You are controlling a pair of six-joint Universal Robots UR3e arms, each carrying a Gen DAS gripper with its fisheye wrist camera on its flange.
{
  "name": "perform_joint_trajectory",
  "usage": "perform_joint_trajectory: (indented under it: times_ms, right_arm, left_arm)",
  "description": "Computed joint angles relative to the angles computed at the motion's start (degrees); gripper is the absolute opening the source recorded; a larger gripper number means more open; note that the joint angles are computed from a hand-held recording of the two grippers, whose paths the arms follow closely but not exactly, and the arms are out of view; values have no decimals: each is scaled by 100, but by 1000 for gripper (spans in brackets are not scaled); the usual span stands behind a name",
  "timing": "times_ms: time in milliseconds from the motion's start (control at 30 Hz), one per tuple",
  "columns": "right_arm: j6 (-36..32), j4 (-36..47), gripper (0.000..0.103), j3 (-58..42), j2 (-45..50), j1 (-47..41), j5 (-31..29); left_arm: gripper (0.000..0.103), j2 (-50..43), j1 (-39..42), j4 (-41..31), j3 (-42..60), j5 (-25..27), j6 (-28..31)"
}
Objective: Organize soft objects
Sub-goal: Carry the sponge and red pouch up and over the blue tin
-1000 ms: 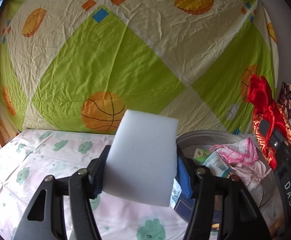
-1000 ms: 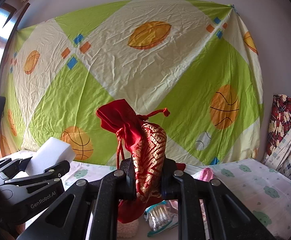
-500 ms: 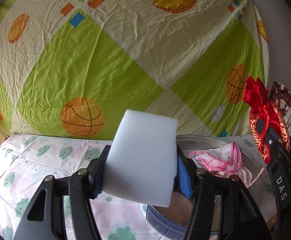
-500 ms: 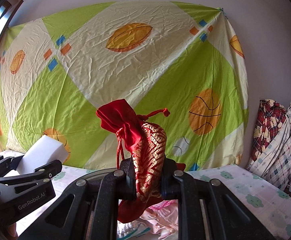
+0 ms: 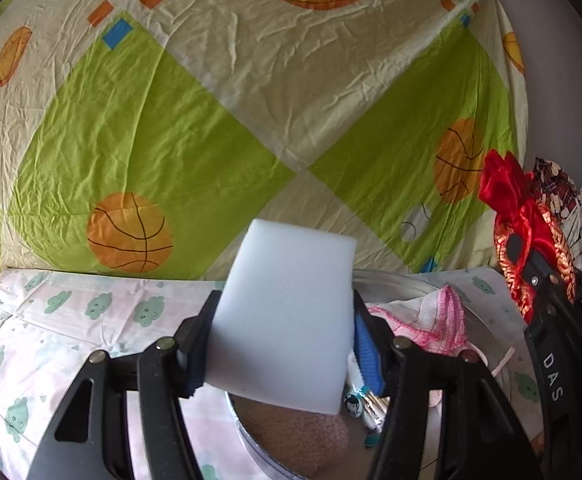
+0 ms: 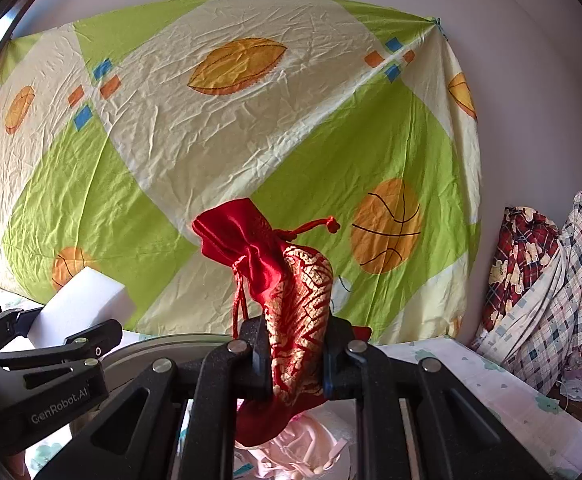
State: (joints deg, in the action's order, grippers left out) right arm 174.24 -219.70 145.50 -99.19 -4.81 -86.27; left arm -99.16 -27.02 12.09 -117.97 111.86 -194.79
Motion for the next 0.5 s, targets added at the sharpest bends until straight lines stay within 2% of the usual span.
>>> perform_joint_trajectory:
  times_ms: [500]
  right_arm:
    - [1,95,18,-100,69,-337,101]
  left_arm:
    - [59,-466,-127,-217,566,-128,-7]
